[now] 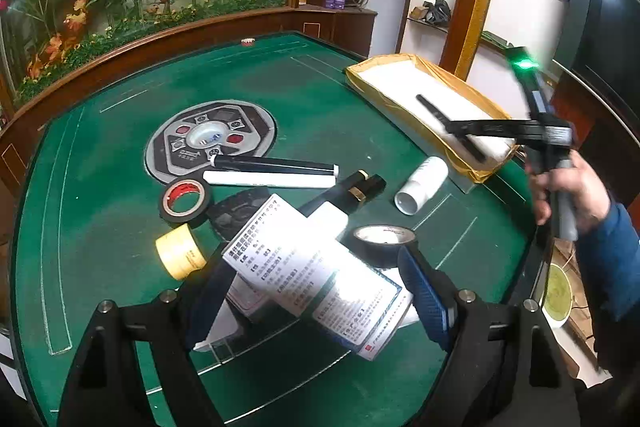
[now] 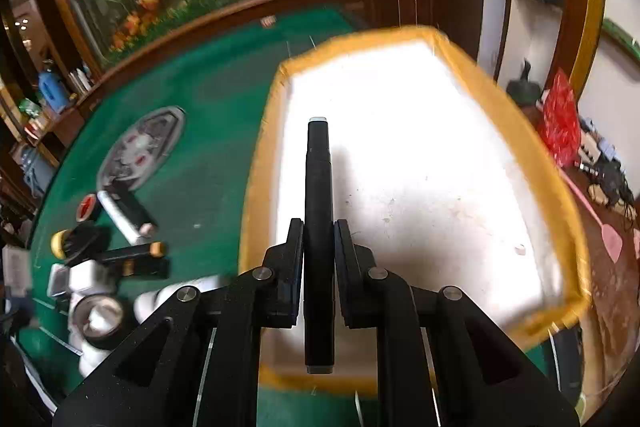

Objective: Organize rigid objects
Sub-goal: 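Grasp the white printed box with the left tool while the right tool grasps a black marker, then carry the box and marker into the yellow-lined tray and open both tools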

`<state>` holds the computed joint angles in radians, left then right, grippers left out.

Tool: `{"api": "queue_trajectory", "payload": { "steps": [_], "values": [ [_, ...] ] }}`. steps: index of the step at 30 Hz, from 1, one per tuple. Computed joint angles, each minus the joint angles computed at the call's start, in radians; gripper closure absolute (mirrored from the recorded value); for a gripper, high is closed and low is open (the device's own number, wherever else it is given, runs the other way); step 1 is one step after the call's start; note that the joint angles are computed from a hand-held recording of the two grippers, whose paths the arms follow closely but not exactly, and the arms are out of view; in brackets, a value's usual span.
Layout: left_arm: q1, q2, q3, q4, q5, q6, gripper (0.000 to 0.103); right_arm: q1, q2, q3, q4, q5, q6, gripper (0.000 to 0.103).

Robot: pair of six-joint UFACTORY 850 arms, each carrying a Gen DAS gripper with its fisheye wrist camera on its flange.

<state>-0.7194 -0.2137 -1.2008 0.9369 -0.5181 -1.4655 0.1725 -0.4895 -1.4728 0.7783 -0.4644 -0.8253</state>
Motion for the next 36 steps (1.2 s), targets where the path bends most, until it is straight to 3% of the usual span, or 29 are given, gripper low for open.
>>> {"api": "queue_trajectory", "payload": {
  "steps": [3, 12, 20, 24, 29, 32, 36],
  "values": [
    [-0.001, 0.001, 0.001, -0.011, 0.002, 0.007, 0.02, 0.007, -0.036, -0.037, -0.065, -0.036, 0.063, 0.09],
    [0.012, -0.011, -0.008, -0.053, 0.021, 0.046, 0.02, 0.021, 0.023, 0.065, 0.058, -0.12, -0.094, 0.089],
    [0.026, -0.064, -0.113, -0.173, 0.044, 0.23, 0.02, 0.017, 0.068, 0.087, 0.152, -0.098, -0.162, 0.089],
    [0.052, -0.157, -0.263, -0.371, 0.06, 0.472, 0.02, -0.002, 0.027, -0.004, 0.178, -0.12, -0.126, 0.089],
    [0.09, -0.322, -0.511, -0.593, 0.023, 0.758, 0.02, -0.009, -0.055, -0.149, 0.161, -0.133, -0.047, 0.089],
    [0.107, -0.458, -0.711, -0.646, -0.048, 0.861, 0.02, -0.003, -0.126, -0.259, 0.095, -0.111, 0.057, 0.089],
    [0.123, -0.665, -1.009, -0.686, -0.189, 0.954, 0.02, -0.013, -0.242, -0.422, 0.041, -0.192, 0.182, 0.089]
  ]
}}
